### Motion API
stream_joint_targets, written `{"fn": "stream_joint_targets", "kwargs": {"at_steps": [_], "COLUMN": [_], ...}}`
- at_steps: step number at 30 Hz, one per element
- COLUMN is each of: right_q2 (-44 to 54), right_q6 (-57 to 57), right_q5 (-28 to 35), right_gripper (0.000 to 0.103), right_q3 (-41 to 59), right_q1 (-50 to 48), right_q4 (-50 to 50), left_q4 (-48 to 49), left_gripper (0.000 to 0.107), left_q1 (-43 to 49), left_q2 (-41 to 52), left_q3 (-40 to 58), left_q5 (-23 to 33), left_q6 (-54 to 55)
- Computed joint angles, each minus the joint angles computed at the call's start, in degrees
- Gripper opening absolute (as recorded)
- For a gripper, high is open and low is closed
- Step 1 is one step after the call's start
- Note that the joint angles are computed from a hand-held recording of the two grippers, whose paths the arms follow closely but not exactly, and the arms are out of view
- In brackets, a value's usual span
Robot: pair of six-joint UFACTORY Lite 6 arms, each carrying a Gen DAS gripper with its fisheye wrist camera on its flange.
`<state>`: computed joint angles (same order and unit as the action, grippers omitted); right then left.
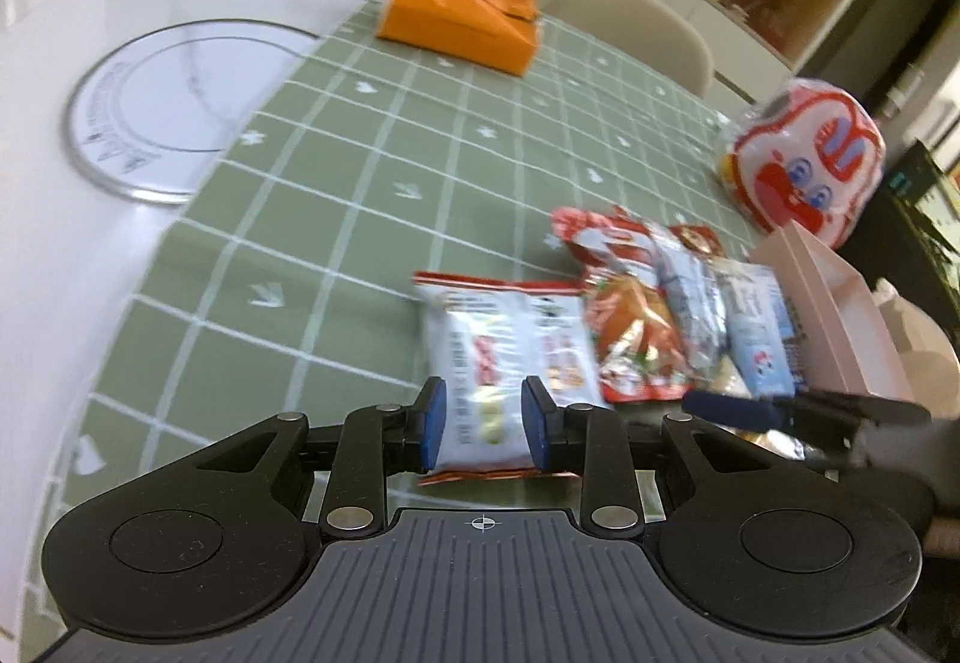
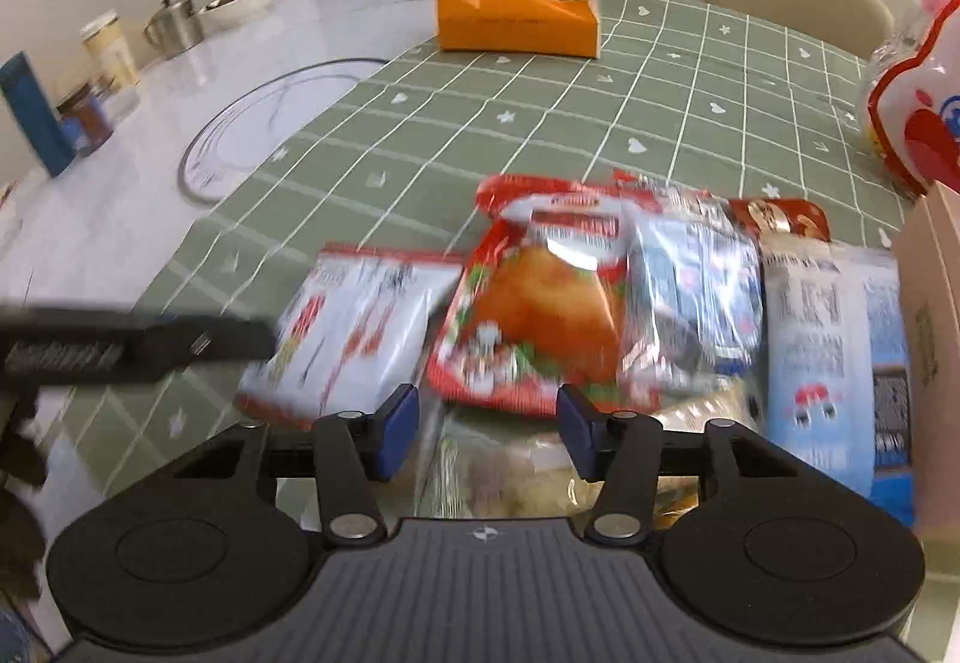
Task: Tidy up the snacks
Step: 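Hold the white packet in the left tool while the right tool reaches toward the snacks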
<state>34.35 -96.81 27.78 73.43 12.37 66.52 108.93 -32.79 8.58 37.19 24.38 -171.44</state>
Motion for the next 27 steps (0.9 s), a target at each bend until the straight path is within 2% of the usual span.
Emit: {"fn": "stream_joint_targets", "kwargs": {"at_steps": [2,5,8,11,13,14,15,17,20,24,25,27], "right_q2": [-3.2,-8.9,-11.3,-13.1,-13.0,-12.8,-12.2,-10.5,-7.1,-3.8,-3.1,-1.7], "right_q6": [-4.8,-17.2,-18.8,-24.4,-27.6,-27.9,-27.5,-25.7,-23.0,-18.1,-16.5,-13.5], "right_q5": [-1.7,-1.7,0.5,0.4,0.8,1.0,1.2,1.6,0.6,0.1,0.2,0.4], "right_gripper": [0.048,0.048,0.049,0.054,0.058,0.061,0.061,0.062,0.062,0.063,0.063,0.064], "right_q3": [-4.2,-10.7,-11.7,-13.2,-13.1,-12.8,-12.2,-10.5,-7.8,-4.8,-4.2,-3.1], "right_q1": [-0.9,-4.4,-9.4,-14.1,-17.5,-19.0,-20.7,-23.4,-25.8,-27.6,-27.8,-28.1], "right_q4": [2.7,9.9,8.9,12.6,14.4,14.3,13.6,11.6,10.2,8.0,7.0,4.4], "left_q4": [-4.4,-16.8,-26.4,-37.5,-42.8,-44.7,-45.9,-48.3,-48.1,-50.3,-50.4,-49.0], "left_gripper": [0.031,0.031,0.032,0.033,0.043,0.052,0.061,0.067,0.066,0.062,0.062,0.062], "left_q1": [-1.0,-2.5,-2.3,-2.8,-2.9,-2.8,-2.8,-2.8,-2.7,-3.6,-2.6,0.3], "left_q2": [3.0,7.3,11.9,17.0,19.9,20.9,21.6,22.9,22.0,21.5,20.3,17.4], "left_q3": [3.8,10.1,17.1,24.9,29.4,30.9,32.0,34.0,33.3,32.6,31.0,27.2], "left_q5": [0.6,2.8,3.1,5.5,6.3,6.2,6.0,5.8,5.9,14.2,12.8,6.5], "left_q6": [5.8,19.8,31.5,46.4,54.0,57.0,59.1,63.1,63.3,65.6,65.0,62.1]}}
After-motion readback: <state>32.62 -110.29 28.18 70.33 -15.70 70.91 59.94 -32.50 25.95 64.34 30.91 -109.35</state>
